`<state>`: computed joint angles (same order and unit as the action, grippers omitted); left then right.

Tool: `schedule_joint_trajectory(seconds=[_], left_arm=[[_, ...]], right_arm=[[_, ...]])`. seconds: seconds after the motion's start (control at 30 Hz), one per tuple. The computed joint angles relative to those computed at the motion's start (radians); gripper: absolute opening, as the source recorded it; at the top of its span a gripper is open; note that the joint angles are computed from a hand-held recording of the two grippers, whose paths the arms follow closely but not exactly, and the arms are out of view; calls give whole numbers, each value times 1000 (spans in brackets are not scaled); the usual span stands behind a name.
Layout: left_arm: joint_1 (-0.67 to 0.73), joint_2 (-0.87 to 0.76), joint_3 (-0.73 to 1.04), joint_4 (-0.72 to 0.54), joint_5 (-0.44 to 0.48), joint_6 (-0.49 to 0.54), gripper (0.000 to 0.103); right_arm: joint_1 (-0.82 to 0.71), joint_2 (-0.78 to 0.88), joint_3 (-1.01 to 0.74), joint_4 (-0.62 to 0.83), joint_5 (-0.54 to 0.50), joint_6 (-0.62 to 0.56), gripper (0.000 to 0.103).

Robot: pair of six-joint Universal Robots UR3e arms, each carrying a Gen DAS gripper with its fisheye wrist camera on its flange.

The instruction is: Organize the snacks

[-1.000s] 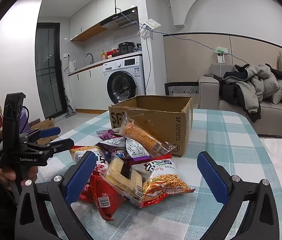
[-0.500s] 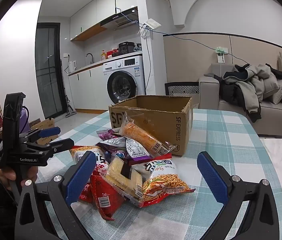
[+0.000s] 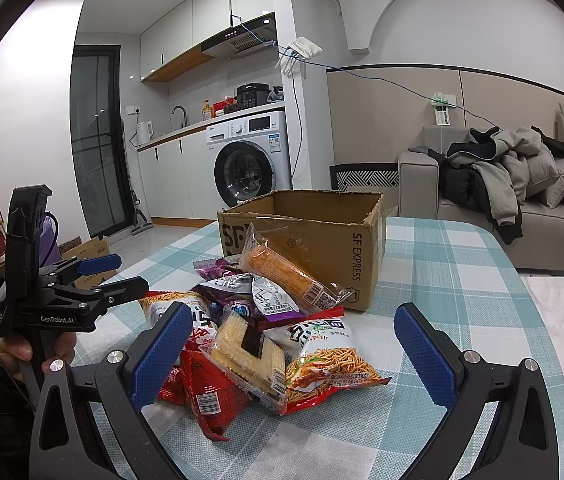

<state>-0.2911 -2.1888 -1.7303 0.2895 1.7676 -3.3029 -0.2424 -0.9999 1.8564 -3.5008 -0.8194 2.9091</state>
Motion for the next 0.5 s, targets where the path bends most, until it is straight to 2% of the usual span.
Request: schedule_joint_trajectory(seconds=[0.5], left_arm=[[0, 1, 1, -3, 1, -1, 103]], right_arm=[[0, 1, -4, 5, -1, 1, 103]])
